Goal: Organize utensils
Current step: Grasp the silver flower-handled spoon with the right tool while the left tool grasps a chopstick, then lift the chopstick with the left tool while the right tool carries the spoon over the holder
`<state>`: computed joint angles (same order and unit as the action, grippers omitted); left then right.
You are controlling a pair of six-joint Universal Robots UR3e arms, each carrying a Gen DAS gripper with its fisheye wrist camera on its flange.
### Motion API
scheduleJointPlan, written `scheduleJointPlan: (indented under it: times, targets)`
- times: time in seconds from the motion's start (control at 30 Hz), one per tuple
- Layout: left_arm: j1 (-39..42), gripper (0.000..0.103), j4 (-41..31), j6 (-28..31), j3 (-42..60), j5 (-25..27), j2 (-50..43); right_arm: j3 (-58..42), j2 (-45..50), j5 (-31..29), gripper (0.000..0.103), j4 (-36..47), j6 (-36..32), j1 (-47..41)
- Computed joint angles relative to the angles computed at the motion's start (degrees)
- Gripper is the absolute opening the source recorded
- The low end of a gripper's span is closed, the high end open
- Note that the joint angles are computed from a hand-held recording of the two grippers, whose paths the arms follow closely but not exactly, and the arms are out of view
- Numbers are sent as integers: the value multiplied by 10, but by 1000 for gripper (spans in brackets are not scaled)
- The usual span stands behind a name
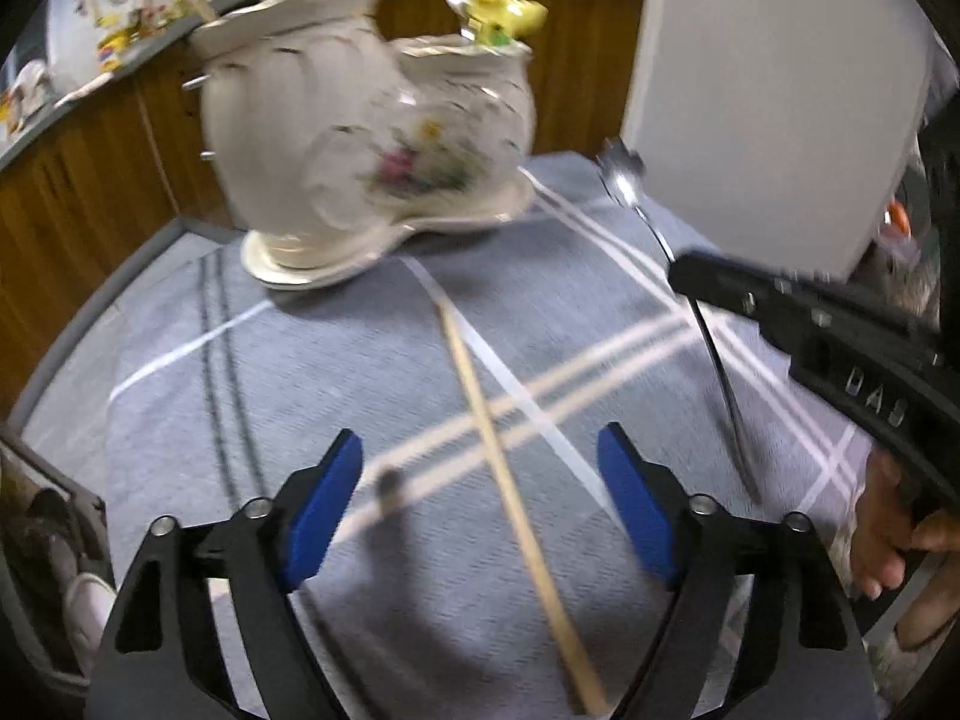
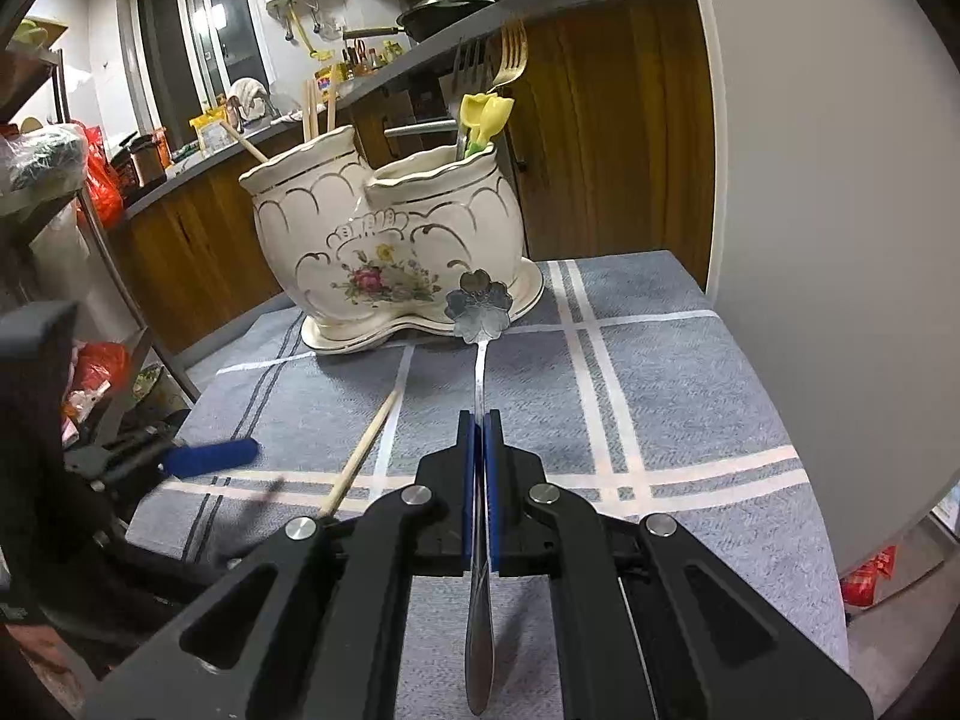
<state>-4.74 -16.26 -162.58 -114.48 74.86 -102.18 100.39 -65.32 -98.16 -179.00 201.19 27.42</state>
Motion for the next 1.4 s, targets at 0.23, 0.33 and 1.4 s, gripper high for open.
scheduleJointPlan:
  times: [0.23,0.33,1.4]
  targets:
    - [-26,45,-53,2,18,38,-2,40,-21,19,3,-36,-7,-14]
    - [-31,28,-51,-1,26,49,-11,52,-28,27,3,-47,-6,-17]
    - [186,6,240,-6,-121,-270,112,-116,48,-85,3,-129,-97,53]
